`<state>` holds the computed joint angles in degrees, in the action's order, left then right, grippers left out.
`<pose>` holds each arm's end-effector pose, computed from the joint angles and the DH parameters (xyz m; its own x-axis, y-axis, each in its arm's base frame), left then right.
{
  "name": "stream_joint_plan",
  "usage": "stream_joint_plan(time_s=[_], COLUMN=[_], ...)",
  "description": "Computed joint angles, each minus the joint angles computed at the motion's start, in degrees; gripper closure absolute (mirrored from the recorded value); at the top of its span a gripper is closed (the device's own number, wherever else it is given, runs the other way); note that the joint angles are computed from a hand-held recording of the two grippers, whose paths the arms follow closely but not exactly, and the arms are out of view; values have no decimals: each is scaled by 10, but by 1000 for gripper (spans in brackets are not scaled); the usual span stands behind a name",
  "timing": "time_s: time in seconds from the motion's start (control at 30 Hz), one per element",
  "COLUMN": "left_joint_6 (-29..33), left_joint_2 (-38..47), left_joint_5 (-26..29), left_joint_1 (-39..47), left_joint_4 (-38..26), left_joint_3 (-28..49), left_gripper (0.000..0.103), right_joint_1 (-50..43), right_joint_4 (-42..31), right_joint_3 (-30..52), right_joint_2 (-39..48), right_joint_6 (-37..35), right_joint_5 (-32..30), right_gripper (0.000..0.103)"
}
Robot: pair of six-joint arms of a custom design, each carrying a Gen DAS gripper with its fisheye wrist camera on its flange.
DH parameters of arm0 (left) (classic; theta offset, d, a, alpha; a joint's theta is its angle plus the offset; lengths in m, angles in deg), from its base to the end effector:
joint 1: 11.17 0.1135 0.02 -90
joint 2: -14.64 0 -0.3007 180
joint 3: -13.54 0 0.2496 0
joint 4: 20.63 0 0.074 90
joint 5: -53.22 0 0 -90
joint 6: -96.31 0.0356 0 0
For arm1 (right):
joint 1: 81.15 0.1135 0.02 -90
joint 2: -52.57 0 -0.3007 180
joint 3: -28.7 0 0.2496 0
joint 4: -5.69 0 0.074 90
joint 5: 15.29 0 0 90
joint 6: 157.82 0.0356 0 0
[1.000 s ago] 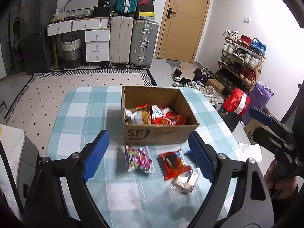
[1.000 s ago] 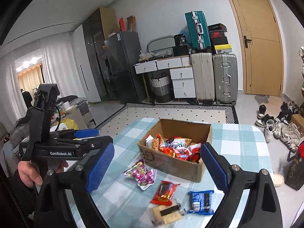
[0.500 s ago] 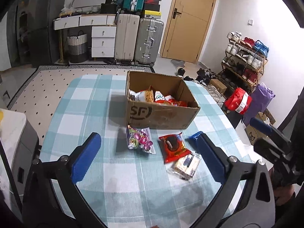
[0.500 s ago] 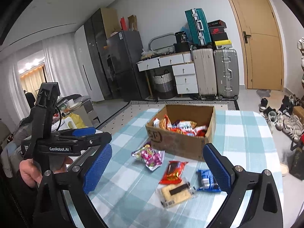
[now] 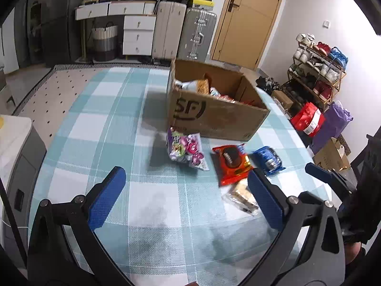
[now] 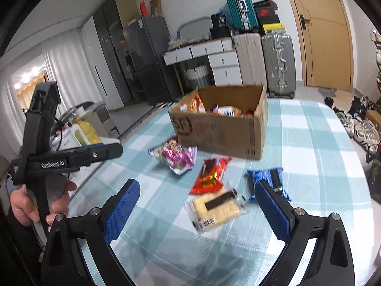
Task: Organize snacks
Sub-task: 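Move both tools back toward the remaining snacks on the table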
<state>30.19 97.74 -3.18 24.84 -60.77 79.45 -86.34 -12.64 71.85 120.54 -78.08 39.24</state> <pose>0.2367 0.1477 0.2510 -0.7231 -0.1087 -0.6822 0.0488 0.9770 -0.2074 0.2099 0.0017 0.2170 -0.6082 -0.0904 -0.7886 -0.4637 0.8468 0.2606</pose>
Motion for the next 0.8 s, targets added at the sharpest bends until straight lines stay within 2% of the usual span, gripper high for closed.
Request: stream_joint_plan(time_s=[0.33, 0.8], left_joint_6=[-6, -23], left_joint_2=[69, 145], left_joint_5=[-20, -18], left_joint_1=[-11, -6], left_joint_4=[55, 76], left_joint_3=[-17, 9], left_gripper=[1, 1], right_joint_1=[55, 115], right_joint_4=[84, 108], right_joint_3=[-9, 37], right_joint_2=[140, 264], right_joint_6=[-6, -17], right_joint_5=[58, 146], right_gripper=[4, 4])
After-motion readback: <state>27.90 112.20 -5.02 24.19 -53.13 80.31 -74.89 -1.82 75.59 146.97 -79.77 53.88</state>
